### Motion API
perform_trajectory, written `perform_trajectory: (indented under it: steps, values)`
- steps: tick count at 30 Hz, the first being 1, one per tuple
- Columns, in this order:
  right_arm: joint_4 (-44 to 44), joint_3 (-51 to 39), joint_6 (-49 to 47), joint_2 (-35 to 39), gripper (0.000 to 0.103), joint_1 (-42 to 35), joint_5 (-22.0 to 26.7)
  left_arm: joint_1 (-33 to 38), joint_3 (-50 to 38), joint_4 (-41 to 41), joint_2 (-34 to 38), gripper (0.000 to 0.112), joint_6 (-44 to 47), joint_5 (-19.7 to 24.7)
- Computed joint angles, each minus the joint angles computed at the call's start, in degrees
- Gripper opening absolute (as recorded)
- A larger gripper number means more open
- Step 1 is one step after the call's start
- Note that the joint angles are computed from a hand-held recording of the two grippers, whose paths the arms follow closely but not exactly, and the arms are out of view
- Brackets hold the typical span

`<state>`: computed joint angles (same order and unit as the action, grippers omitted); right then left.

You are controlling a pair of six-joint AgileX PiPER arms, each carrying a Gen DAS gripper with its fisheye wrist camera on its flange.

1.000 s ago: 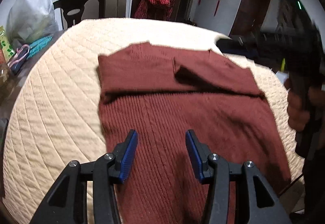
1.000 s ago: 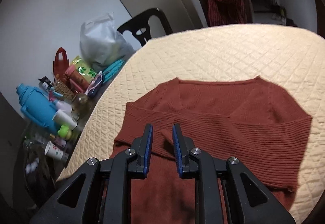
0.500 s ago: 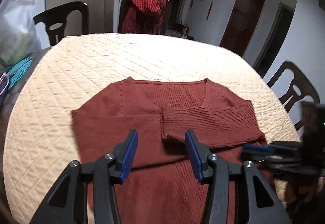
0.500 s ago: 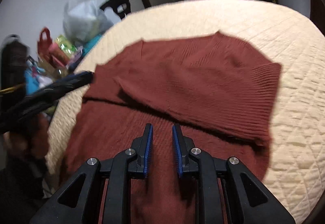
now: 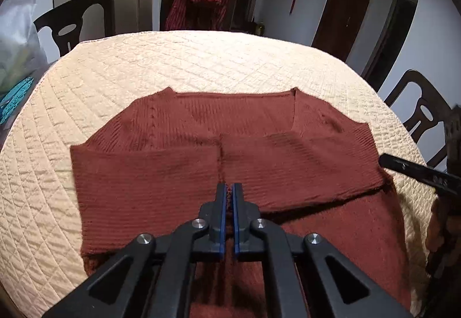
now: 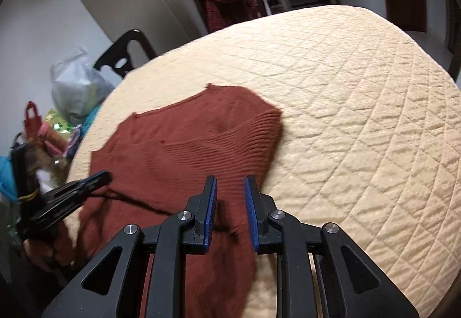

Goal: Fold small clothes

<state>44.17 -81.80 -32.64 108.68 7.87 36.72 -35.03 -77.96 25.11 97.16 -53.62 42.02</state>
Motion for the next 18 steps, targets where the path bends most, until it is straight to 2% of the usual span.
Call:
perform_trajectory:
  steps: [3, 5, 6, 8, 10, 14, 16, 18]
  values:
    - [-6.7, -3.29, 6.19, 2.78, 0.02, -0.23, 1.48, 0.22, 2.16, -0.79, -0.94, 0.005, 0.69, -0.58]
    - [-5.96, -2.98, 5.6, 2.4, 0.02, -0.78, 1.25, 0.2, 2.7, -1.68, -2.03, 0.005, 1.36, -0.25]
    - [-7.46, -2.22, 6.46, 1.48, 0.02, -0.5, -0.36, 0.3, 2.97, -2.12, -2.82, 0.005, 1.64, -0.44]
    - [-7.76, -1.51, 6.23, 0.34, 0.02, -0.57, -2.02, -0.23, 2.16, -0.03, -3.66, 0.005, 0.36, 0.27]
    - [-6.42, -2.65, 5.4, 0.49, 0.02, -0.82, -1.73, -0.42, -0.11, 1.95, -3.13, 0.005, 0.01, 0.49]
    - [-8.53, -8.66, 6.89, 3.88, 0.017, 1.02, 0.05, 1.25, -7.37, -0.14, 2.53, 0.005, 4.15, 0.58]
    - [-12.78, -13.12, 10.7, 7.32, 0.015, 2.05, 1.13, 2.26, -10.59, -2.14, 6.11, 0.005, 6.57, 1.3]
    - [-15.81, -17.83, 14.1, 11.29, 0.008, 2.07, 3.12, 3.3, -12.82, -5.66, 9.29, 0.005, 9.92, 2.35]
